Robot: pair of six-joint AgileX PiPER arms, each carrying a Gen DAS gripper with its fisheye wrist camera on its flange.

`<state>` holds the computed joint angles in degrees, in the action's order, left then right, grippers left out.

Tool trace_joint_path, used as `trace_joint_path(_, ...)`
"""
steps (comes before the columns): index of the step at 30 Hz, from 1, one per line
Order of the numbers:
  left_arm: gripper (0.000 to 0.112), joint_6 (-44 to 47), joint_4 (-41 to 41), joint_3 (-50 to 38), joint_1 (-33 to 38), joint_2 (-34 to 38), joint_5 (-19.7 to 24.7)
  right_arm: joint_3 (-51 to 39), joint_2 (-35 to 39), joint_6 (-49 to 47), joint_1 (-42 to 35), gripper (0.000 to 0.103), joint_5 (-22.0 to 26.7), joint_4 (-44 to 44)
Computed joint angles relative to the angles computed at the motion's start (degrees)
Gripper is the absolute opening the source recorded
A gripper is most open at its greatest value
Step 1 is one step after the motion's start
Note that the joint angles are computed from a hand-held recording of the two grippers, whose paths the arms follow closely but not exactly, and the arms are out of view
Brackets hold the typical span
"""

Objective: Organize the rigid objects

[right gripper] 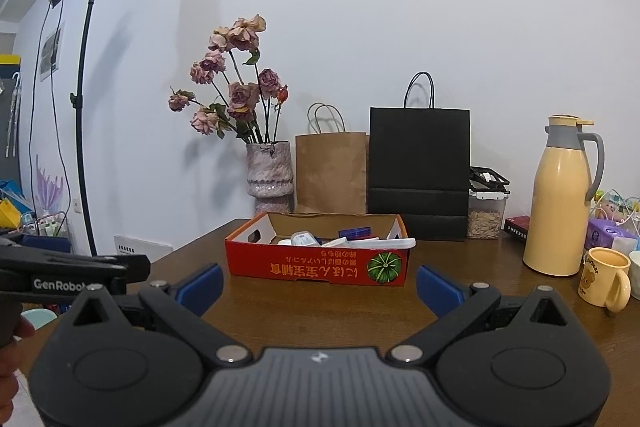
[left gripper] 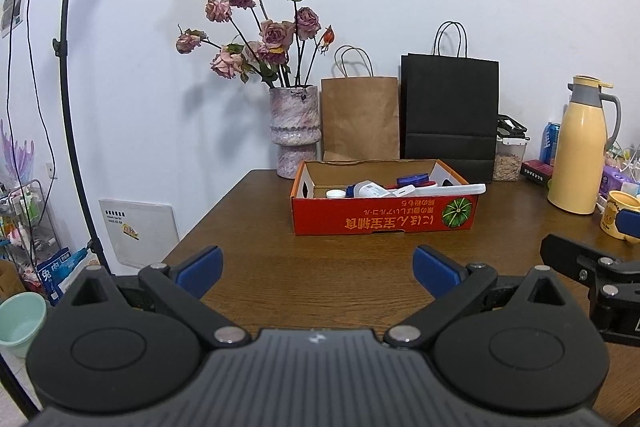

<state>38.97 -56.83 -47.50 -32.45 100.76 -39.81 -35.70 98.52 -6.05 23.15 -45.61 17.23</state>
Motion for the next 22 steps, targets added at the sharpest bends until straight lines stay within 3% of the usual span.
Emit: trace_joint_path(22, 0.103, 0.3, -0.7, 0.9, -0.8, -0.6, -1.3, -0.4, 0.9, -0.1, 0.3, 0.103, -0.3, 0.4)
